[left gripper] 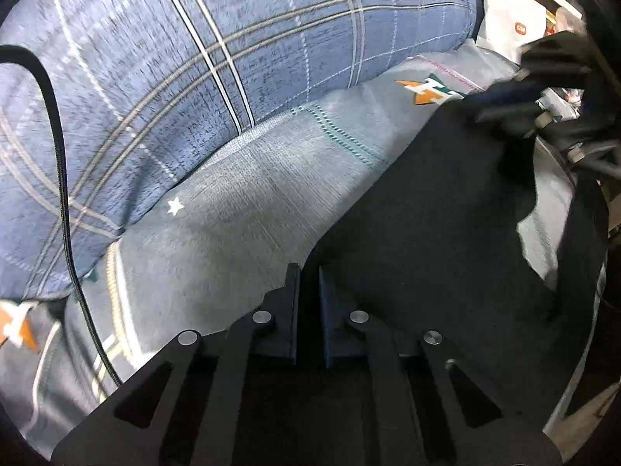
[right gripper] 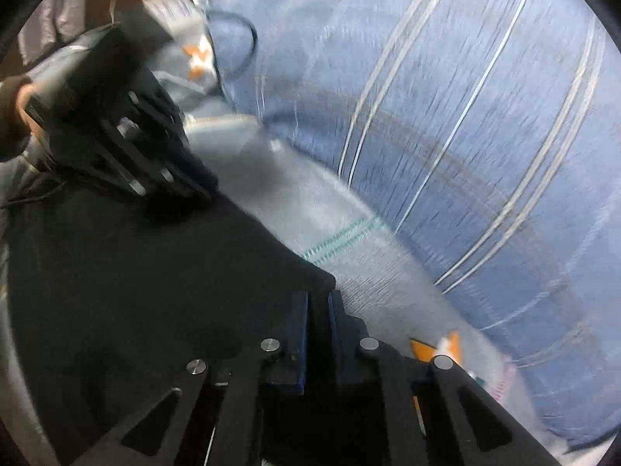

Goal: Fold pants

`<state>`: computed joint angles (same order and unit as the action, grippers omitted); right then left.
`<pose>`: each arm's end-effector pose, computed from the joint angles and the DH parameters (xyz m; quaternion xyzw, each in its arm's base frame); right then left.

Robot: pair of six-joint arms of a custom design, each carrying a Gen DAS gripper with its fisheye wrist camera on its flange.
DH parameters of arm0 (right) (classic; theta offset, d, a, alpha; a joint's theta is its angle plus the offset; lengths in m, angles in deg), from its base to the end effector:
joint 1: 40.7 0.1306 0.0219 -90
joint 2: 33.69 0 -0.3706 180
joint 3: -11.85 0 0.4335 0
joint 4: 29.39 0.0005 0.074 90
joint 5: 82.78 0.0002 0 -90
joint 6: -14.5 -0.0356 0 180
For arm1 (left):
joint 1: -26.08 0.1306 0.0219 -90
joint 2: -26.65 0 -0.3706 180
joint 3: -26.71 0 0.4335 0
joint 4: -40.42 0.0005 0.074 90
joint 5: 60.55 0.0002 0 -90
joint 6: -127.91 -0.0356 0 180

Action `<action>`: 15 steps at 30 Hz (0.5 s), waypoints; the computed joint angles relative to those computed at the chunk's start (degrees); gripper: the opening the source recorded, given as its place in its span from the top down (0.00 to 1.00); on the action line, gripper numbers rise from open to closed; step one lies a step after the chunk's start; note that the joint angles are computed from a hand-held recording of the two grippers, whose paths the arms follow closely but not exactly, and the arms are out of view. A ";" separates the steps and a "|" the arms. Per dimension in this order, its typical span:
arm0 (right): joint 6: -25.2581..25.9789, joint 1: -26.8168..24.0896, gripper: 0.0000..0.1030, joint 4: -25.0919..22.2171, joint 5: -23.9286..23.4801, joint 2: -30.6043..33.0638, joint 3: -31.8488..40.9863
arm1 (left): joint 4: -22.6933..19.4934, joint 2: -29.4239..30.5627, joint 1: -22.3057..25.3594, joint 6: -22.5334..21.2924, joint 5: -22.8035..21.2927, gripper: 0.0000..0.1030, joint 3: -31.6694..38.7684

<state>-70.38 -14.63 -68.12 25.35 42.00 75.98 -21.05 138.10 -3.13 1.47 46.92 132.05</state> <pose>0.3857 0.1758 0.3197 -0.1982 0.9090 -0.0847 0.3568 0.5439 -0.3169 0.3295 0.5504 0.7987 -0.1366 0.2012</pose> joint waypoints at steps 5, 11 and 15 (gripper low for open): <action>-5.42 11.69 0.92 -3.16 8.72 -13.48 -5.59 | 1.36 -12.24 3.53 1.32 8.16 0.92 -9.18; -21.99 28.09 0.92 -9.33 14.72 -19.39 -11.41 | 2.02 -27.82 5.97 4.87 14.14 0.92 -27.08; -32.92 32.20 0.92 -9.62 11.53 -16.96 -15.57 | 4.09 -32.15 6.70 12.07 15.19 0.92 -37.39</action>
<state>-103.30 17.57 -77.75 36.87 25.04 60.41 -16.96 105.95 3.57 13.54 62.11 94.67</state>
